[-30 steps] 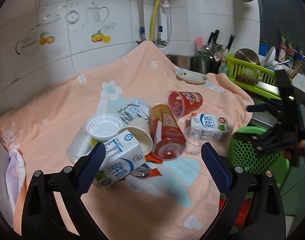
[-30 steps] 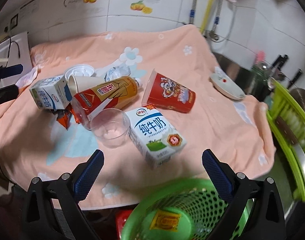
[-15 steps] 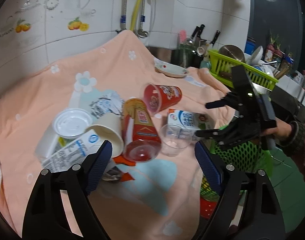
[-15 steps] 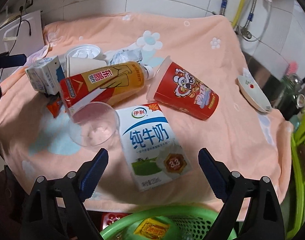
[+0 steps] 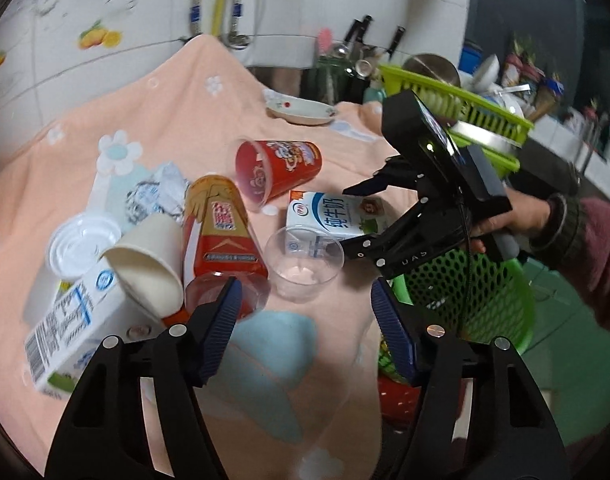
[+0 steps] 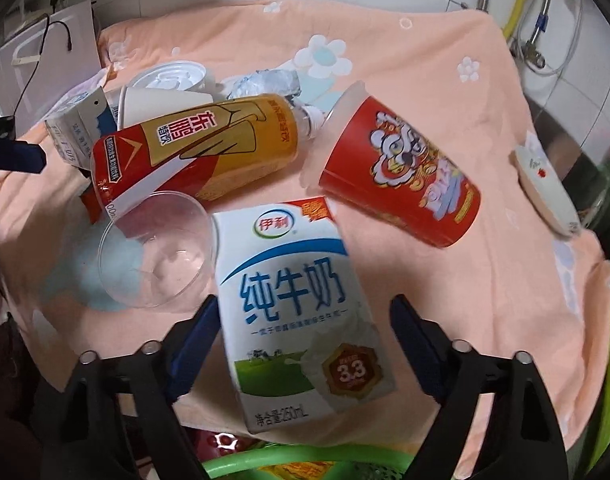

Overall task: Collect trash
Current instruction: 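Lift the white milk carton with the right gripper toward the green basket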

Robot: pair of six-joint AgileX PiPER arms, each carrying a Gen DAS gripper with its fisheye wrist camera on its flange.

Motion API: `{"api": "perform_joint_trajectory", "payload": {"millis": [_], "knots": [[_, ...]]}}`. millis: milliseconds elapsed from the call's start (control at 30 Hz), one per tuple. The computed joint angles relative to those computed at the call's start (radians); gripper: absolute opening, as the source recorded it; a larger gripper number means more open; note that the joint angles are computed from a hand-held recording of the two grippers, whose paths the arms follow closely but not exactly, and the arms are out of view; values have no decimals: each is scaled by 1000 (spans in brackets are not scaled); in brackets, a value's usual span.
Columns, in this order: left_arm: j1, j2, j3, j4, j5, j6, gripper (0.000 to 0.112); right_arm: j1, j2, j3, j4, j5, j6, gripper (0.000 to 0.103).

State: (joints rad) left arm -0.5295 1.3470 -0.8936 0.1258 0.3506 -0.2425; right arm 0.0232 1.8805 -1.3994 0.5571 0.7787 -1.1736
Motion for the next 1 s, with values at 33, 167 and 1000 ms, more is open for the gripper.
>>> {"api": "perform_joint_trajectory", "payload": {"millis": [33, 167, 1000], "knots": [[-5, 13, -10, 9, 2, 11, 65, -1, -9, 13, 5, -9, -4, 74], [-21, 65, -56, 11, 21, 60, 63, -15, -45, 61, 20, -34, -19, 74], [-53, 334, -288, 31, 133, 225, 10, -168, -326, 370, 158, -110, -27, 68]]}}
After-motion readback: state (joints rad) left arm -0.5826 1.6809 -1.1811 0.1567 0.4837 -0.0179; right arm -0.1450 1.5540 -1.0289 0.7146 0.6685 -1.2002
